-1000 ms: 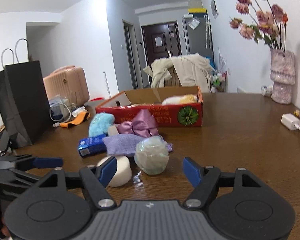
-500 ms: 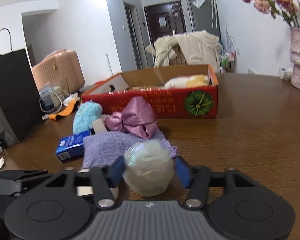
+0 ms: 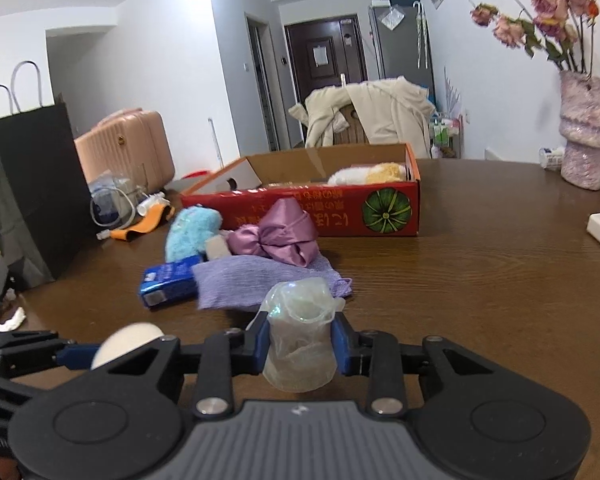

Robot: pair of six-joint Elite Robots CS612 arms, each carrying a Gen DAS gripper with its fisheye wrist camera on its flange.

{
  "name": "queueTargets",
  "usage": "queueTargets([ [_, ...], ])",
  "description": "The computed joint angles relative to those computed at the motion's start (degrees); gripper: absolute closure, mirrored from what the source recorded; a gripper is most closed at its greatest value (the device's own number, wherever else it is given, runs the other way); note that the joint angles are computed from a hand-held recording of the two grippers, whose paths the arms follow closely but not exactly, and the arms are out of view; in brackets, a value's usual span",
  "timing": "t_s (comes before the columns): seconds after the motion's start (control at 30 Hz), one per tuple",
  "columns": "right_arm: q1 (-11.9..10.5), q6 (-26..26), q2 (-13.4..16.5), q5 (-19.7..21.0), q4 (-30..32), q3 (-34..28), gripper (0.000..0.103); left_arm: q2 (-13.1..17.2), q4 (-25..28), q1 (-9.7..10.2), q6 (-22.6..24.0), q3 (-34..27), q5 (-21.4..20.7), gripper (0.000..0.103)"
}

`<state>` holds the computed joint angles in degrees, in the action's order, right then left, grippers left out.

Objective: Organize soft objects
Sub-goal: 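Carry the white sponge and plastic bag into the box and open both grippers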

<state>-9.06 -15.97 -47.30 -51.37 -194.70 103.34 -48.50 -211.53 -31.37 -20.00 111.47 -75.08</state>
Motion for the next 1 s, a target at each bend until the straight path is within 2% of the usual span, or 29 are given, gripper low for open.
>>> queueTargets([
  [0.17, -0.4, -0.4, -1.5, 1.2, -3.6, 2.9, 0.072, -0.9, -4.4, -0.9, 0.3, 2.4, 3.1, 0.045],
  [0.33, -0.2, -0.6, -1.9, 1.9, -5.2, 3.1, 0.072, -1.1, -6.7, -0.43, 0.8, 2.4, 4.3, 0.045],
  [0.47, 0.8, -0.2, -1.0, 2.0, -5.0, -0.7, 0.072, -1.2, -6.8, 2.09, 3.9, -0.7, 3.1, 0.045],
  [0.57, 1.9, 1.5, 0.7, 1.8, -3.8, -6.7, 0.072, -0.7, -4.5, 5.51, 5.8, -6.0, 0.4, 0.045],
  [0.63, 3.0, 3.2, 2.8, 1.8, -1.5, -12.5, 0.072, 0.2, -0.9, 8.05, 5.8, -10.6, -2.7, 0.045],
  [0.7, 4.1, 4.3, 5.0, 0.3, 2.5, -18.5, 0.072, 2.0, 3.4, 10.3, 6.0, -16.3, -3.5, 0.045],
  [0.87, 7.4, 3.4, 13.0, -3.8, 18.3, -37.4, 0.072, 8.6, 19.8, 15.03, 4.8, -32.9, -8.6, 0.045],
  [0.93, 8.8, 3.2, 17.2, -6.3, 25.5, -46.2, 0.072, 11.5, 25.8, 15.58, 4.4, -38.9, -7.0, 0.045],
  [1.0, 10.1, 2.9, 21.4, -10.2, 31.2, -54.1, 0.072, 14.6, 31.2, 15.57, 7.7, -44.7, -3.4, 0.044],
])
